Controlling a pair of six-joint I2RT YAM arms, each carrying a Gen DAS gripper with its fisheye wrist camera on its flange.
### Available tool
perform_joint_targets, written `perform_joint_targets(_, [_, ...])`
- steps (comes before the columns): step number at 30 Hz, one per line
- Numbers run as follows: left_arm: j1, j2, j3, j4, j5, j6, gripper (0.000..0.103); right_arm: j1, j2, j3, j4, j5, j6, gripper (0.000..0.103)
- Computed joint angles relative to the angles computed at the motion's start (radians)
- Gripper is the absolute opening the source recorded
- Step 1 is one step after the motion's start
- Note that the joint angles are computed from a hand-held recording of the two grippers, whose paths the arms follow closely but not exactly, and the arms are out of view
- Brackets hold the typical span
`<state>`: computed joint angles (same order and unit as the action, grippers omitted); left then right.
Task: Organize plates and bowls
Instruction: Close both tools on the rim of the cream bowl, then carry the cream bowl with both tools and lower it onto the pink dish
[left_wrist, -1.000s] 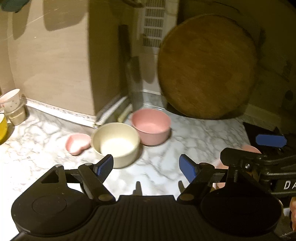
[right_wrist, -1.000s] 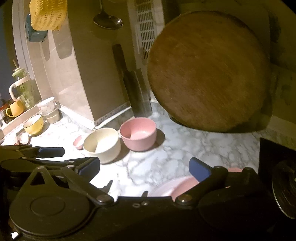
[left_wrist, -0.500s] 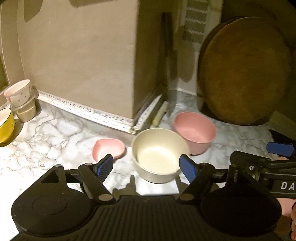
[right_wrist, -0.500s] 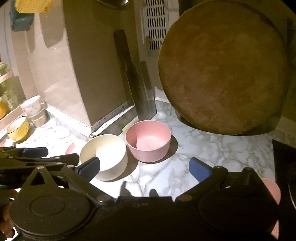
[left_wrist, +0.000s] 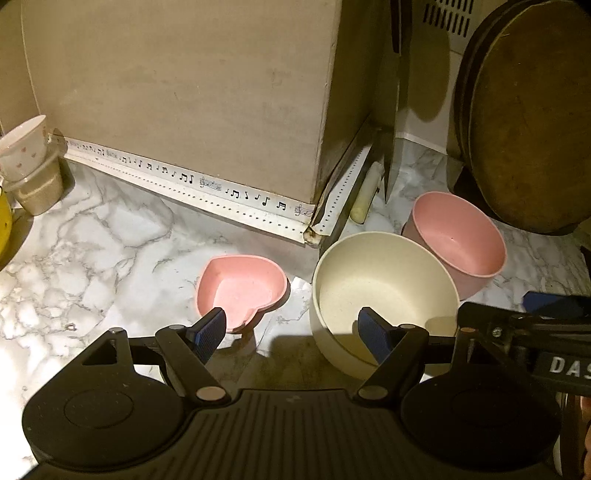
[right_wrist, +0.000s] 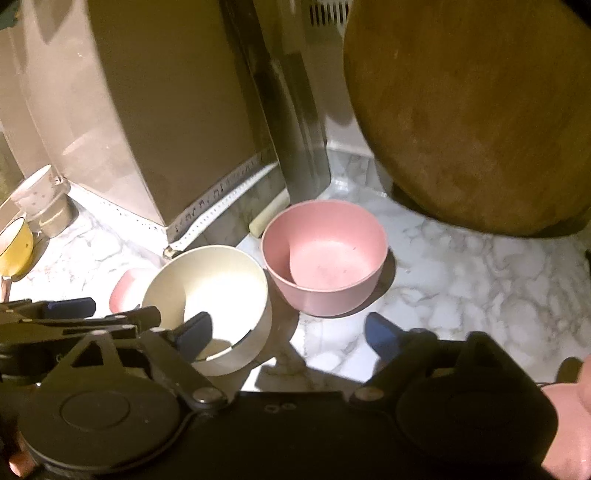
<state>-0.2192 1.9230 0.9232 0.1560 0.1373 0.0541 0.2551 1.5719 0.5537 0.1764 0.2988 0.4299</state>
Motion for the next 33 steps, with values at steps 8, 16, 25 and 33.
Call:
perform_joint_targets(8, [-0.023,0.043,0.044,0.011,-0.023,-0.006,0.077,-0.049,0.117,0.087,-0.016,-0.083,0.010,0.055])
perform_joint_targets(16, [-0.032,0.074,0.083,-0.032,-0.007,-0.002,0.041,-0.064,0.167,0.137,-0.029,-0.132,-0.011,0.028])
perform_joint_targets(25, [-0.040,0.062,0.075,-0.054,0.005,-0.013,0.012,-0.052,0.165,0.143,-0.036,-0.139,-0.037,0.013])
perform_joint_targets(33, [-0.041,0.001,0.020,-0.057,-0.005,-0.018,0.011,-0.033,0.110,0.112,-0.059,-0.127,-0.055,0.012])
